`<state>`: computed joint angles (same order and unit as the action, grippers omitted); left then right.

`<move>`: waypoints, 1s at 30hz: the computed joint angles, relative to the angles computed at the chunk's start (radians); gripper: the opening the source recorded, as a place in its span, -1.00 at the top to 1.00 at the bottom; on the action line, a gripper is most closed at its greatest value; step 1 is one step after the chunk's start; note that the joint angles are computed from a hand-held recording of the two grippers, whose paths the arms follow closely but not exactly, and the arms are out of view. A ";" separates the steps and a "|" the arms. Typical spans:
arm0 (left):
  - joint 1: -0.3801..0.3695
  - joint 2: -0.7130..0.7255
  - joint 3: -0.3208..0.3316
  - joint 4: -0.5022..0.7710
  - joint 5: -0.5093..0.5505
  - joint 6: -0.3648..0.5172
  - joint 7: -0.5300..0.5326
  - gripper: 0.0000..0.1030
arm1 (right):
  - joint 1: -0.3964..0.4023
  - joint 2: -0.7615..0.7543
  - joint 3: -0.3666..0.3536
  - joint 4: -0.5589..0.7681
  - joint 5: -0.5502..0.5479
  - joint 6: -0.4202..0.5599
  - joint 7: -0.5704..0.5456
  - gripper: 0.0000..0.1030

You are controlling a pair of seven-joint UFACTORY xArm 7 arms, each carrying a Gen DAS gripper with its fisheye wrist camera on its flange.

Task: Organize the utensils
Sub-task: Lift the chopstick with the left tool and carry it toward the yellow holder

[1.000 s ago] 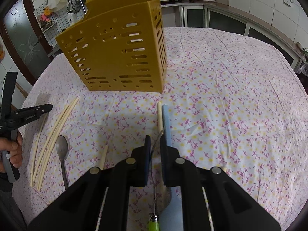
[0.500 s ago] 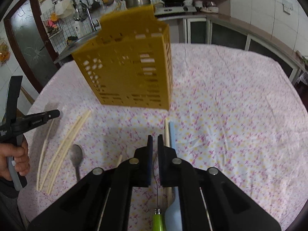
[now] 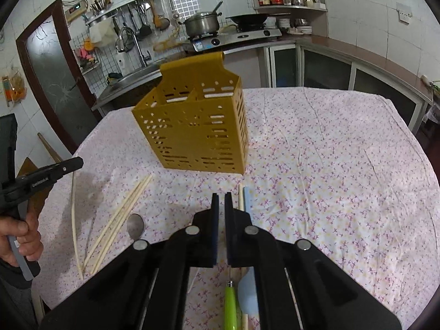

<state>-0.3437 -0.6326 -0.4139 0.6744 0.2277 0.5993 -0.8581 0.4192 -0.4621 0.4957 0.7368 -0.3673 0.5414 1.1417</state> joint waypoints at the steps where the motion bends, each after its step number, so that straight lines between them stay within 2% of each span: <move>1: -0.002 -0.002 0.002 0.001 0.002 0.002 0.006 0.93 | 0.001 -0.006 0.000 0.000 -0.001 0.003 -0.001 0.92; 5: -0.012 -0.021 0.000 0.010 -0.006 0.029 0.012 0.93 | 0.006 -0.020 -0.002 -0.002 0.009 0.023 -0.009 0.92; 11: -0.012 -0.033 0.012 -0.014 -0.014 0.016 0.026 0.93 | 0.045 0.092 -0.029 0.020 0.054 0.042 -0.072 0.85; 15: -0.010 -0.028 0.026 -0.031 -0.024 0.001 0.038 0.93 | 0.054 0.164 -0.035 0.037 0.025 0.054 -0.048 0.85; 16: -0.007 -0.021 0.028 -0.031 -0.025 -0.004 0.040 0.92 | 0.057 0.182 -0.042 0.042 0.019 0.057 -0.044 0.80; 17: -0.006 -0.019 0.032 -0.033 -0.026 -0.006 0.046 0.92 | 0.058 0.194 -0.047 0.046 0.008 0.061 -0.033 0.54; 19: -0.004 -0.012 0.039 -0.037 -0.028 -0.013 0.055 0.92 | 0.060 0.207 -0.059 0.043 -0.014 0.051 -0.007 0.23; 25: 0.000 0.027 0.047 -0.035 -0.037 -0.041 0.073 0.92 | 0.088 0.275 -0.098 0.073 -0.025 0.046 -0.019 0.32; 26: -0.001 0.033 0.048 -0.033 -0.038 -0.044 0.075 0.92 | 0.093 0.287 -0.106 0.077 -0.021 0.043 -0.026 0.43; 28: -0.003 0.045 0.047 -0.026 -0.037 -0.047 0.081 0.92 | 0.101 0.304 -0.118 0.086 -0.016 0.047 -0.030 0.47; 30: -0.005 0.055 0.047 -0.020 -0.036 -0.048 0.084 0.92 | 0.103 0.313 -0.126 0.096 -0.025 0.065 -0.025 0.67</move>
<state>-0.3483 -0.5781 -0.3672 0.6539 0.1912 0.5510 -0.7741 0.5220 -0.1495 0.3693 0.8324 -0.3925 0.6062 1.1164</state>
